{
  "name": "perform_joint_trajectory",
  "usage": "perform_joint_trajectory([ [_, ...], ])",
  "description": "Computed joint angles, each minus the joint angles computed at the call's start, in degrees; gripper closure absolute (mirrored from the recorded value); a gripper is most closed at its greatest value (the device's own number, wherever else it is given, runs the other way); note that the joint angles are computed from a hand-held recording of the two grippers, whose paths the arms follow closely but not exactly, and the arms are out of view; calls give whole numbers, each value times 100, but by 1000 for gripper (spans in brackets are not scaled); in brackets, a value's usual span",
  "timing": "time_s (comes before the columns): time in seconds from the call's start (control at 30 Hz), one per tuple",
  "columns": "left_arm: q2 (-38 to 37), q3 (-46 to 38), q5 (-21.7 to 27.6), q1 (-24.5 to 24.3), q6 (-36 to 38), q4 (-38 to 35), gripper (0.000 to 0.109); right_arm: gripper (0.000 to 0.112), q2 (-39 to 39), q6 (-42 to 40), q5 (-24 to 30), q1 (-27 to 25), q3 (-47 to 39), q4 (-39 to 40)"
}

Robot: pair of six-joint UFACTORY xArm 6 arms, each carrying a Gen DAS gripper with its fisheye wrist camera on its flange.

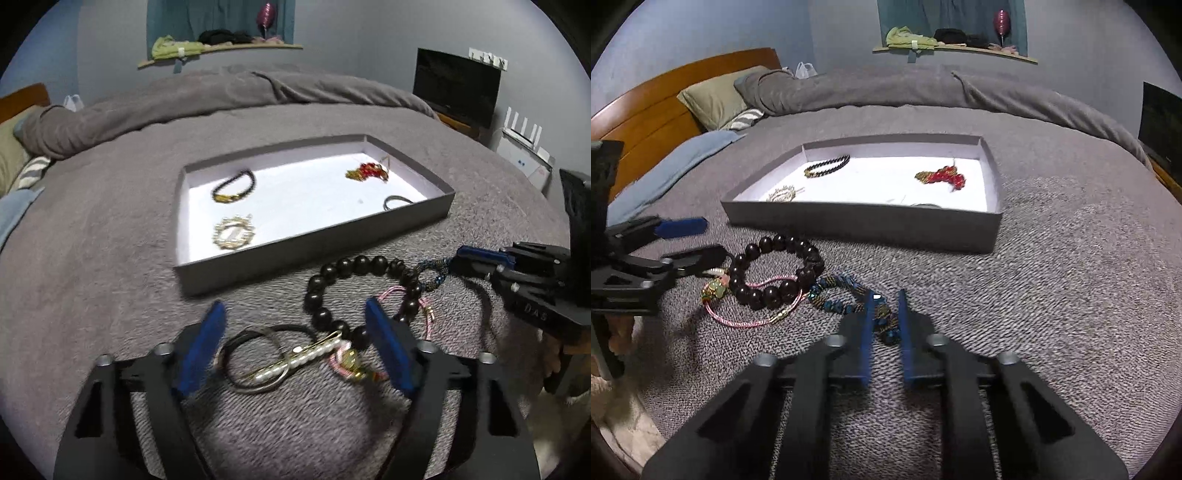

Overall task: Organize jewelry
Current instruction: 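Close the right tool on the blue-bead bracelet while the left tool grasps the black-bead bracelet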

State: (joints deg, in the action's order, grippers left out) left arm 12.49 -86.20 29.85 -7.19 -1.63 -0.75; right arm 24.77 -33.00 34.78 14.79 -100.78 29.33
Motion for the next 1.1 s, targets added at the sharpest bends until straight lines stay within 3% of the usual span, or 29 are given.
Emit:
perform_joint_trajectory([
  [0.23, 446, -595, 502, -33, 196, -268, 66, 104, 42, -27, 137, -72, -135, 130],
  [0.33, 603, -815, 724, -22, 234, -395, 72, 104, 72, -21, 197, -78, -189, 119],
  [0.57, 874, -1113, 923, -4, 290, -528, 76, 104, 110, -29, 344, -69, -250, 44],
  [0.67, 845, -1002, 776, 5, 322, -594, 80, 102, 94, -20, 313, -42, -202, -46],
  [0.73, 806, -943, 709, -1, 311, -556, 88, 88, 82, 3, 299, -43, -178, -65],
  [0.8, 786, -898, 660, -10, 265, -493, 88, 83, 80, 56, 309, -54, -165, -92],
  [1.0, 752, -821, 564, -23, 242, -399, 88, 84, 87, 200, 306, -21, -125, -395],
  [1.1, 729, -776, 513, -20, 266, -410, 89, 98, 62, 181, 220, -9, -80, -415],
])
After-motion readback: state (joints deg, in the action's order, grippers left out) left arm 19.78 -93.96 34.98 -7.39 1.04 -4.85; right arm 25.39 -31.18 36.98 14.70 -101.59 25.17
